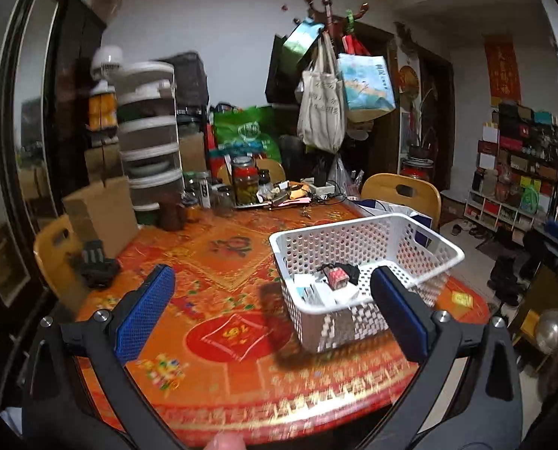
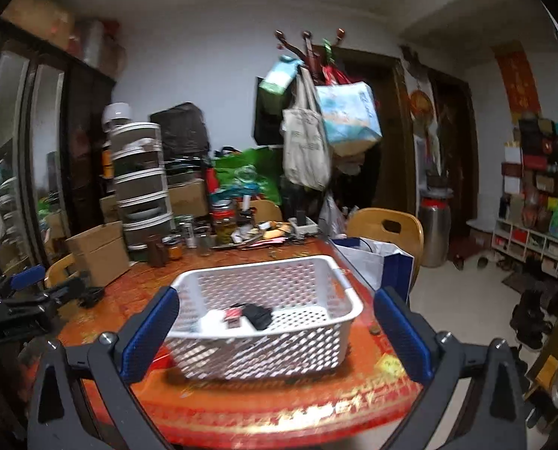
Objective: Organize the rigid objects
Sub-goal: 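Set the basket down on the table with the right tool while the left tool withdraws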
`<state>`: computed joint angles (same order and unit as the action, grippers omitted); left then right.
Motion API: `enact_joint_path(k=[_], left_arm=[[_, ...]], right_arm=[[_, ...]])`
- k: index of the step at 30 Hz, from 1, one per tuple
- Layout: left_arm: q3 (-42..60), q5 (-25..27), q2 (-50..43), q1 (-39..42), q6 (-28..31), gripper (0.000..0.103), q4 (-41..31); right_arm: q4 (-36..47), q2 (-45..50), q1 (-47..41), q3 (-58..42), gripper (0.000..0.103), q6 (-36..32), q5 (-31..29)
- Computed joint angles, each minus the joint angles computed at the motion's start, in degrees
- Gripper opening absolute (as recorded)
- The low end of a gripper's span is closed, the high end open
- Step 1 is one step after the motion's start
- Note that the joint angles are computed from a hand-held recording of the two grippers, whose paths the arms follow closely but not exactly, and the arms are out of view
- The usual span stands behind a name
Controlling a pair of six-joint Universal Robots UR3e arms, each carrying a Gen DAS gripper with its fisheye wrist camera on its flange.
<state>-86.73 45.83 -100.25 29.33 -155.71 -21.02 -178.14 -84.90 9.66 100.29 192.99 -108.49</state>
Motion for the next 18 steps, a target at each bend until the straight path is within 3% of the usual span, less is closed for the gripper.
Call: enact_joint_path(k=[1,4,6,10,14,18], left_arm=[[-2.85,-0.02,1.72,0.48,0.22,0.103,2.01],[-5.44,0.25,5.03,0.73,2.89,0.103,-1.33],[-4.5,2.97,4.67,-1.26,2.72,0.103,-3.08],[-0.43,7.91,1.78,-4.97,1.92,0.103,-7.18],[2.97,11.22,-2.17,-8.41,1.81,0.103,-8.3],[2.15,11.67,-2.71,-8.71,0.81,0.103,-6.74]], right_arm=[[-0.43,-0.77,2.04,0.77,0.103,0.03,-1.57],[0.99,-1.21,5.44,1.0,0.103,0.93,-3.56],[7.36,-1.08,5.63,-1.02,0.103,2.24,-2.71],[7.24,1.19,4.75,-0.58,0.103,2.55,-2.92],[14.21,1.88,-0.33,-2.04,0.103,5.71,4.34],[15.33,2.2,-1.19,-1.96,0.103,4.77,6.69]])
